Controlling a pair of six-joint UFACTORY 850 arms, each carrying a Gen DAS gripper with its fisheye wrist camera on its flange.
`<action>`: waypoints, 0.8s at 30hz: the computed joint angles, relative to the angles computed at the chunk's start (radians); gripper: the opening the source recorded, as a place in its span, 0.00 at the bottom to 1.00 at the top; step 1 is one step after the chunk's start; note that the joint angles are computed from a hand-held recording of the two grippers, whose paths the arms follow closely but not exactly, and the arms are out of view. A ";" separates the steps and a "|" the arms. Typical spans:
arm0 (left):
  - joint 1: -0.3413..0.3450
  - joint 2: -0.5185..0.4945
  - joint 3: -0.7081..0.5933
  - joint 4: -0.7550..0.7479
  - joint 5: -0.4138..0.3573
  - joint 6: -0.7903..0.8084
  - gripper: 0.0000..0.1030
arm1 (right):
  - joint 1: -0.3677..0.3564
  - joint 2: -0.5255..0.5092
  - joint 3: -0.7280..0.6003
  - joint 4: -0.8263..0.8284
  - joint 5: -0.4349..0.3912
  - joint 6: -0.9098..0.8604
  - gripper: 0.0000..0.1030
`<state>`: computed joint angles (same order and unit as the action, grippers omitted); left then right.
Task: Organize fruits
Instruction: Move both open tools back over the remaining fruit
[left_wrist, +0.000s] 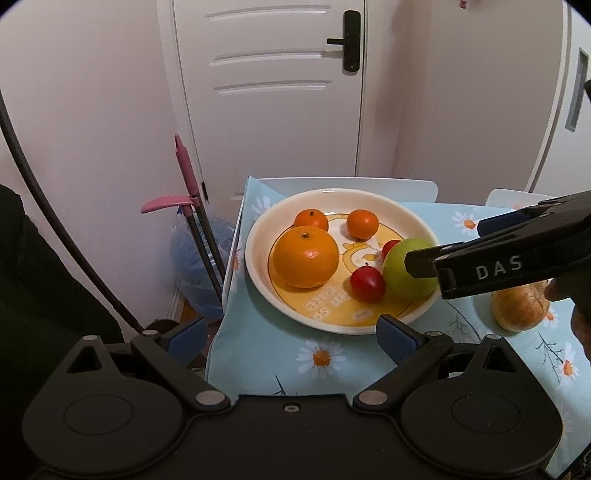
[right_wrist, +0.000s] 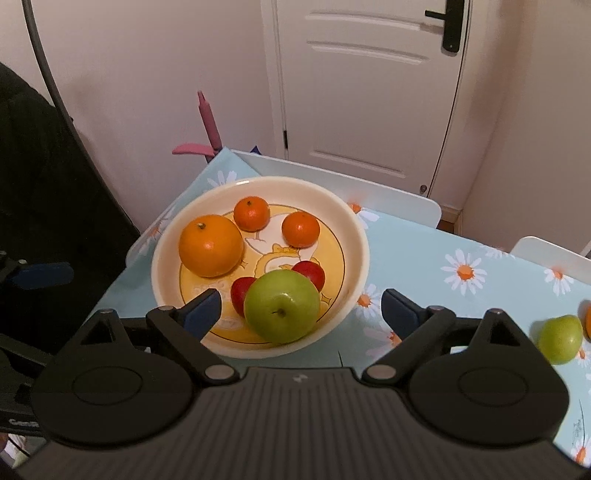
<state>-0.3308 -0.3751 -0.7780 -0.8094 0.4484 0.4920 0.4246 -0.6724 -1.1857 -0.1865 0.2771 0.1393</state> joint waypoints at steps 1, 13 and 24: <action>-0.002 0.005 0.003 0.001 0.001 0.000 0.97 | 0.000 0.012 0.013 0.024 0.009 -0.023 1.00; -0.021 0.069 0.033 0.052 0.000 -0.002 0.97 | -0.006 0.151 0.169 0.263 0.090 -0.187 1.00; -0.069 0.099 0.026 0.063 0.007 0.022 0.97 | -0.071 0.271 0.303 0.376 0.158 -0.258 1.00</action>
<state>-0.3997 -0.2758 -0.7518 -0.7468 0.4549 0.5144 0.3533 -0.4014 -0.8825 0.1898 0.4349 -0.1191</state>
